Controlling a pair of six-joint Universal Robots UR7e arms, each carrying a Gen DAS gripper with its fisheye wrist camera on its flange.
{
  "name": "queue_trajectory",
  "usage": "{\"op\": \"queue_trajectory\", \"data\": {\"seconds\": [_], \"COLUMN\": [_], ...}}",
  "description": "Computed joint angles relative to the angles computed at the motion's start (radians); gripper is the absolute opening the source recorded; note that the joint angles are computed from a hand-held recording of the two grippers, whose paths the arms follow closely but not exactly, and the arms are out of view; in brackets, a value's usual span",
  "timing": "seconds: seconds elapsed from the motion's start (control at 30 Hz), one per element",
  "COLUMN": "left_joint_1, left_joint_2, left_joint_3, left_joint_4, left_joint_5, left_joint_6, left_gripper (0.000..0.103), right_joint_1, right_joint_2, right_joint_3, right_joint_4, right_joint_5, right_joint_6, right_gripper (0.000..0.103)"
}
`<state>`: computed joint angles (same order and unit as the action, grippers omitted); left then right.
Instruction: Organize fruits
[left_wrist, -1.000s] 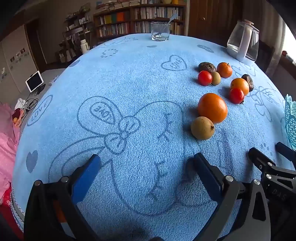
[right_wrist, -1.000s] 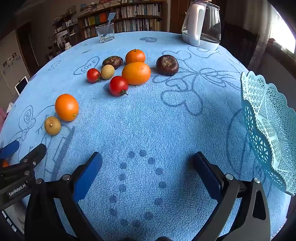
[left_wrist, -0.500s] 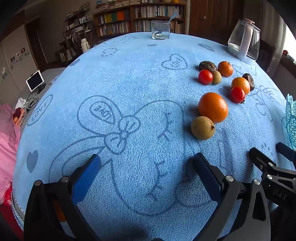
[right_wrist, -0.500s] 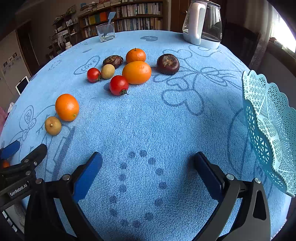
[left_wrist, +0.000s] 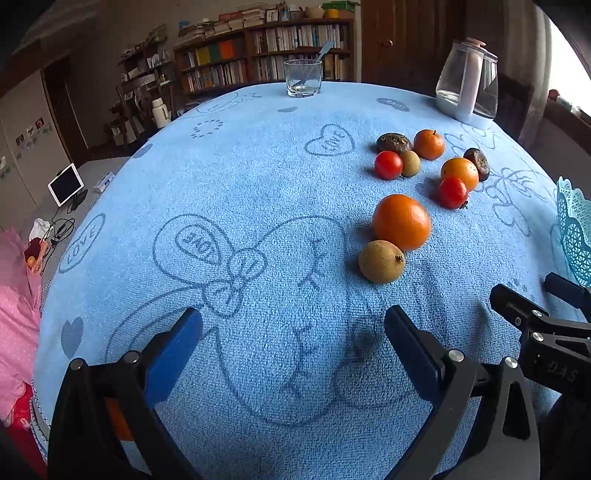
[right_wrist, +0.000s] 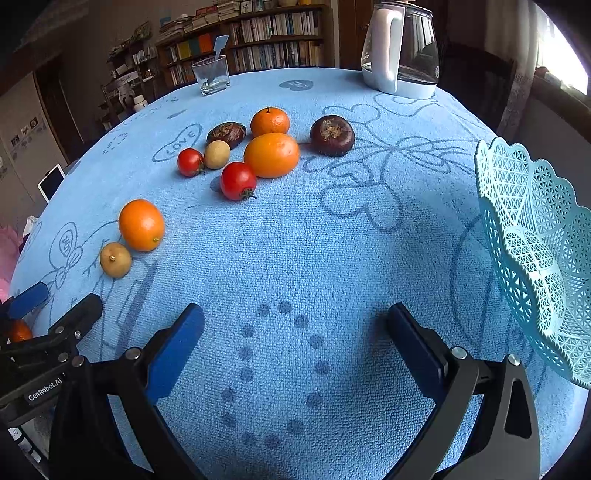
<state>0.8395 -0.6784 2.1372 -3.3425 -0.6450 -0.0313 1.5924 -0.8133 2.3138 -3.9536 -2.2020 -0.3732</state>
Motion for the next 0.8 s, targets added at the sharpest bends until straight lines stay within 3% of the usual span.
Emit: {"op": "queue_trajectory", "data": {"seconds": [0.17, 0.37, 0.6, 0.8], "left_joint_1": [-0.039, -0.040, -0.065, -0.084], "left_joint_2": [0.025, -0.001, -0.015, -0.028], "left_joint_3": [0.023, 0.038, 0.070, 0.091], "left_joint_4": [-0.109, -0.106, -0.214, -0.229], "left_joint_5": [0.044, 0.054, 0.070, 0.069], "left_joint_6": [0.087, 0.054, 0.089, 0.082], "left_gripper": [0.098, 0.098, 0.098, 0.098], "right_joint_1": [0.007, 0.020, 0.034, 0.044], "right_joint_2": [0.002, 0.006, 0.002, -0.010], "right_joint_3": [0.013, 0.017, 0.023, 0.034], "right_joint_4": [-0.054, -0.091, -0.143, -0.162], "right_joint_5": [0.009, 0.011, 0.034, 0.055], "right_joint_6": [-0.009, -0.025, -0.040, -0.036], "right_gripper": [0.101, 0.101, 0.101, 0.101]}}
